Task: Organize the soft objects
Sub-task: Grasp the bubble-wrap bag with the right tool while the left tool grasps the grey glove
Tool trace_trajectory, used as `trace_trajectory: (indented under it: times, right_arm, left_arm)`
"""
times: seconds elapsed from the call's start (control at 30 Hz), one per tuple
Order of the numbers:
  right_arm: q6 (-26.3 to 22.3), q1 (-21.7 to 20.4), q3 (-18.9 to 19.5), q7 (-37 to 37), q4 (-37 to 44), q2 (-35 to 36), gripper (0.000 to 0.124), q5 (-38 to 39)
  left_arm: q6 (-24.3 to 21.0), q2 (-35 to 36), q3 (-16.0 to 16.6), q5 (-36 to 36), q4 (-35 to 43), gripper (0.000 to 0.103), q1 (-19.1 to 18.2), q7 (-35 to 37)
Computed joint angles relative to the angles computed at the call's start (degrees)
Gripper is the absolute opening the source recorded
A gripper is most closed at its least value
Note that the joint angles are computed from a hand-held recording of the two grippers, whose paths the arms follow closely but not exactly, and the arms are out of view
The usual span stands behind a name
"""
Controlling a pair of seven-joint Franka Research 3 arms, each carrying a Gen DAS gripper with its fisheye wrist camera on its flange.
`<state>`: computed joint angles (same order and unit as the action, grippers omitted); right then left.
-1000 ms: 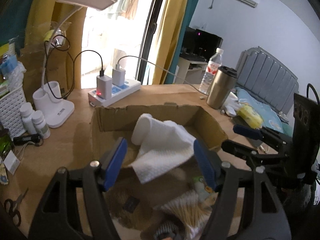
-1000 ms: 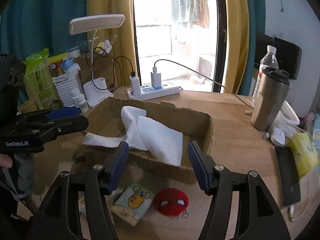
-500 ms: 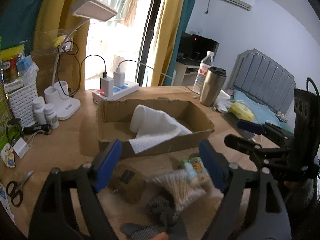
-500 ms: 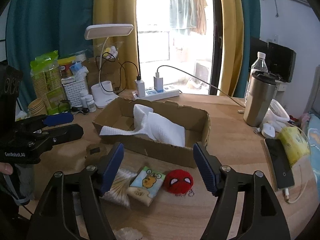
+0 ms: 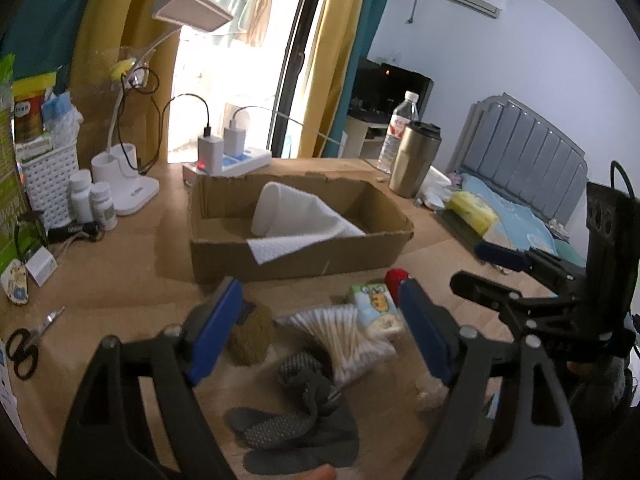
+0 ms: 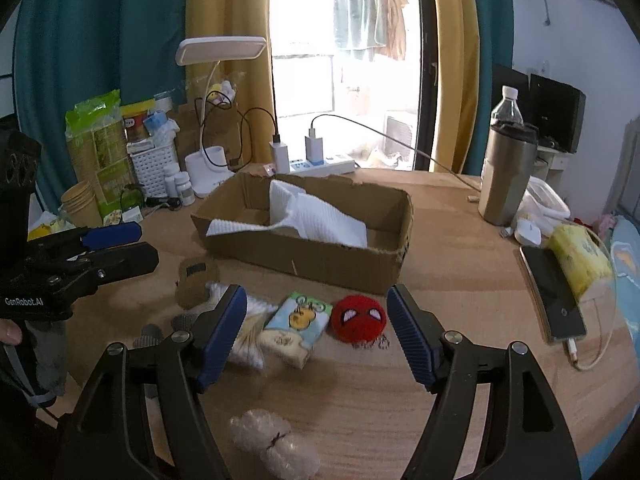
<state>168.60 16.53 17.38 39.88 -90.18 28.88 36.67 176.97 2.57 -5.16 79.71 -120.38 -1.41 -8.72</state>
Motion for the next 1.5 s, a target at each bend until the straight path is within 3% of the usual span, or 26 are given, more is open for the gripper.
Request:
trace_trajectory:
  times: [0.33, 0.7, 1.13, 1.5]
  right_arm:
    - [-0.93, 0.14, -0.62, 0.05, -3.79, -1.39, 0.076, -0.11]
    - [-2.77, 0.48, -1.42, 0.29, -6.18, -1.78, 0.076, -0.90]
    - [-6.53, 0.68, -2.02, -0.43, -7.71, -1.64, 0.076, -0.87]
    - [-9.09, 0.82, -2.92, -0.13, -7.46, -1.02, 0.076, -0.88]
  left_arm:
    - [0.67, 0.44, -0.14, -4.21, -2.75, 0.082, -0.68, 2.50]
    - [1.17, 1.12, -0.13, -15.56, -6.41, 0.082, -1.60, 12.45]
    - [-5.69, 3.00, -1.33, -30.02, -7.42, 0.082, -4.12, 29.89]
    - [-8.36, 4.06, -0.31, -28.94, -6.27, 0.081, -6.14, 30.87]
